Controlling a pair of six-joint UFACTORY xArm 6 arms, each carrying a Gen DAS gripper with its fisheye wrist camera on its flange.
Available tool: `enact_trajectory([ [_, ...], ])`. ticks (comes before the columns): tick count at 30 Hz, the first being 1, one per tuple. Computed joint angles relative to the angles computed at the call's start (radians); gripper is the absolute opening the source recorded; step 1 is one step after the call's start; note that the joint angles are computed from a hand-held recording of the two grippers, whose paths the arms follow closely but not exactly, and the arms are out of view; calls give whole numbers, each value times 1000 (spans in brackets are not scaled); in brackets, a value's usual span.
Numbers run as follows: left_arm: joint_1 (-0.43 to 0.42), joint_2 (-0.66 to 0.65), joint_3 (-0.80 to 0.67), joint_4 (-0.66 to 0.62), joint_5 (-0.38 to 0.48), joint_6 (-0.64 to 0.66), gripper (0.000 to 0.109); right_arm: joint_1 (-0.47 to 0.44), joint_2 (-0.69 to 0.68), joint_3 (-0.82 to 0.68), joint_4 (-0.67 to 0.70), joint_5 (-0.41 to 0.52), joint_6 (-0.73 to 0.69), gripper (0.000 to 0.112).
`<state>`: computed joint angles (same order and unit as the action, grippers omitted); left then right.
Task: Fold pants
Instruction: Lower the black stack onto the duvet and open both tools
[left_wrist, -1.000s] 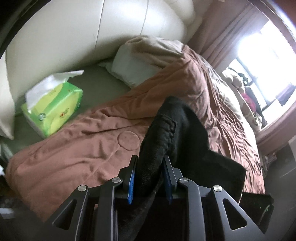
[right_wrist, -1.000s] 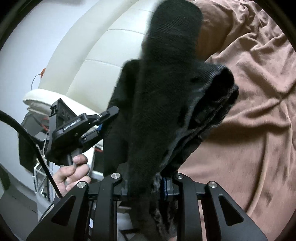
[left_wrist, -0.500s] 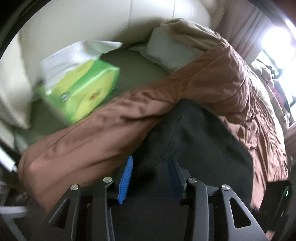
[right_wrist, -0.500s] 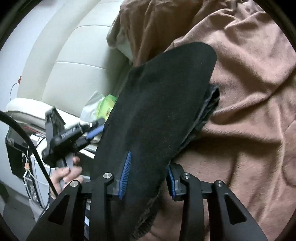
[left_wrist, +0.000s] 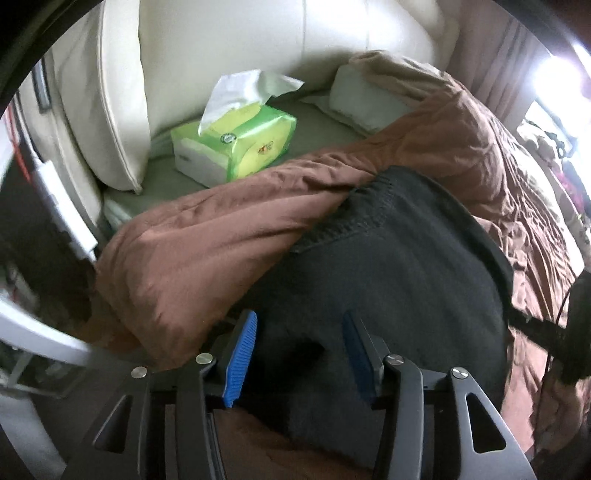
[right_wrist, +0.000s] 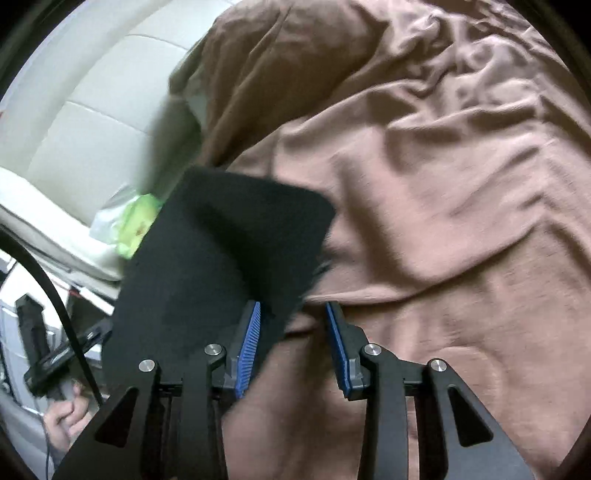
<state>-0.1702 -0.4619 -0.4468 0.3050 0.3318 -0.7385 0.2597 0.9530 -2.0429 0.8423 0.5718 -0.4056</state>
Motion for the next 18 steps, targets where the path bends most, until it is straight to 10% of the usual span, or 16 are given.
enact_trajectory([
  [10,-110,-39,26,322,-30,-418,51,-6,-224,242,207,-42,-476,32],
  [18,-247,15,-21,615,64,-775,51,5,-165,160,115,-17,-538,32],
])
